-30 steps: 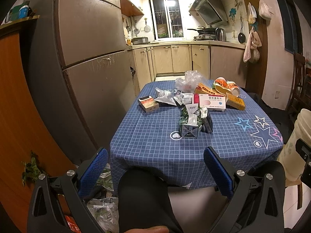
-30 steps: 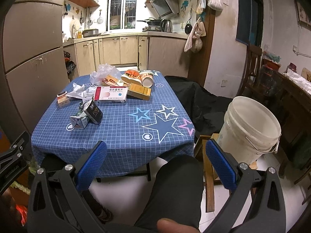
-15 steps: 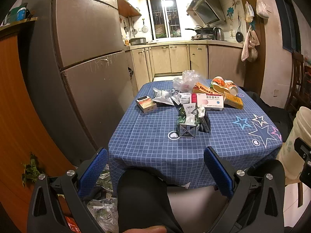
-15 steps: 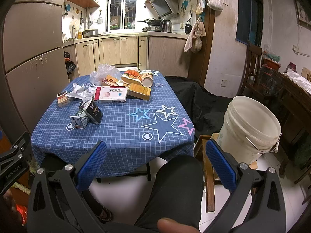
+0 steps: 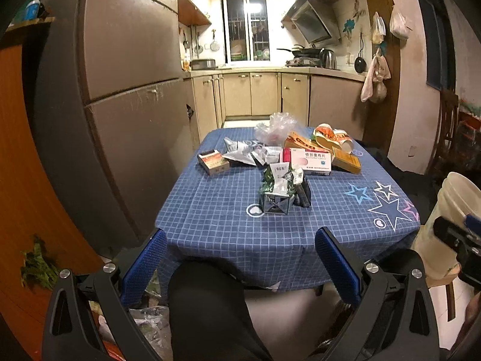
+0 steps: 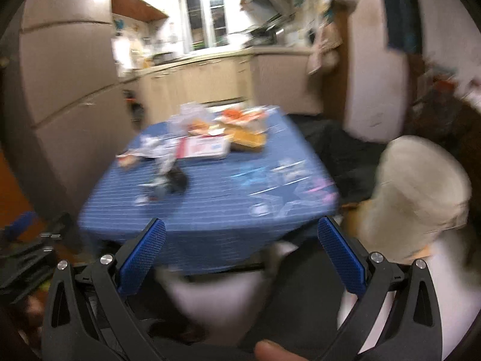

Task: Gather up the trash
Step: 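Grasp the green milk carton with the left tool while the right tool grasps a black-and-white packet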

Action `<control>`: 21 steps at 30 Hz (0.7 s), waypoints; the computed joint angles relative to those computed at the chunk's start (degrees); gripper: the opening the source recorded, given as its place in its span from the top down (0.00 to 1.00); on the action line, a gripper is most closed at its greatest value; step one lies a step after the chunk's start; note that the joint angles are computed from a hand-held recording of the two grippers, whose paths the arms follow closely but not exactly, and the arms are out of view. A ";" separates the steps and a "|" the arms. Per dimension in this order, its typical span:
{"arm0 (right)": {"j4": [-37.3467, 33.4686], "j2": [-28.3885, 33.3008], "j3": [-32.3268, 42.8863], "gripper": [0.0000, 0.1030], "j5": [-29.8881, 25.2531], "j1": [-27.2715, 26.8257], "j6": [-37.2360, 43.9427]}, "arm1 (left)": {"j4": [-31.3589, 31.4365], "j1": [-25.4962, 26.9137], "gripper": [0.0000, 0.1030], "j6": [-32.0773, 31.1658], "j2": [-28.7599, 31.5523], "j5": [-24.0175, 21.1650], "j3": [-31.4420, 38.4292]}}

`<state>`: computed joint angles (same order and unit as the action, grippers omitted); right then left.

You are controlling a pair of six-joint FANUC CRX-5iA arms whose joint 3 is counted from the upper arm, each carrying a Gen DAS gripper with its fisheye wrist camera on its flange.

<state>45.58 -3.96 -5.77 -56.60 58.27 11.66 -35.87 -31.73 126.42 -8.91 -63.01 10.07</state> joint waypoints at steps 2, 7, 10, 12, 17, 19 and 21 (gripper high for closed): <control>-5.47 1.15 2.05 0.05 1.71 -1.49 4.46 | 1.68 0.93 0.04 -1.17 0.32 0.97 -0.33; -11.91 2.51 3.40 0.05 11.39 -6.01 9.71 | -0.06 2.70 0.04 -0.81 1.79 2.50 0.27; -15.48 4.45 5.54 0.05 14.87 -8.14 16.10 | 0.81 5.46 0.04 -1.07 3.45 3.27 0.44; -19.96 6.69 8.74 0.05 15.14 -9.41 21.97 | 3.03 7.77 0.04 -3.81 5.12 3.19 0.87; -40.35 14.00 21.77 0.05 11.90 -13.81 43.81 | 9.99 14.11 0.04 -9.08 7.06 5.82 0.03; -42.69 16.60 25.29 0.09 11.00 -14.60 47.72 | 11.86 16.09 0.05 -10.14 7.84 6.34 0.17; -46.00 19.43 29.18 0.19 10.71 -15.62 52.38 | 14.64 18.26 0.10 -11.58 8.60 7.04 0.11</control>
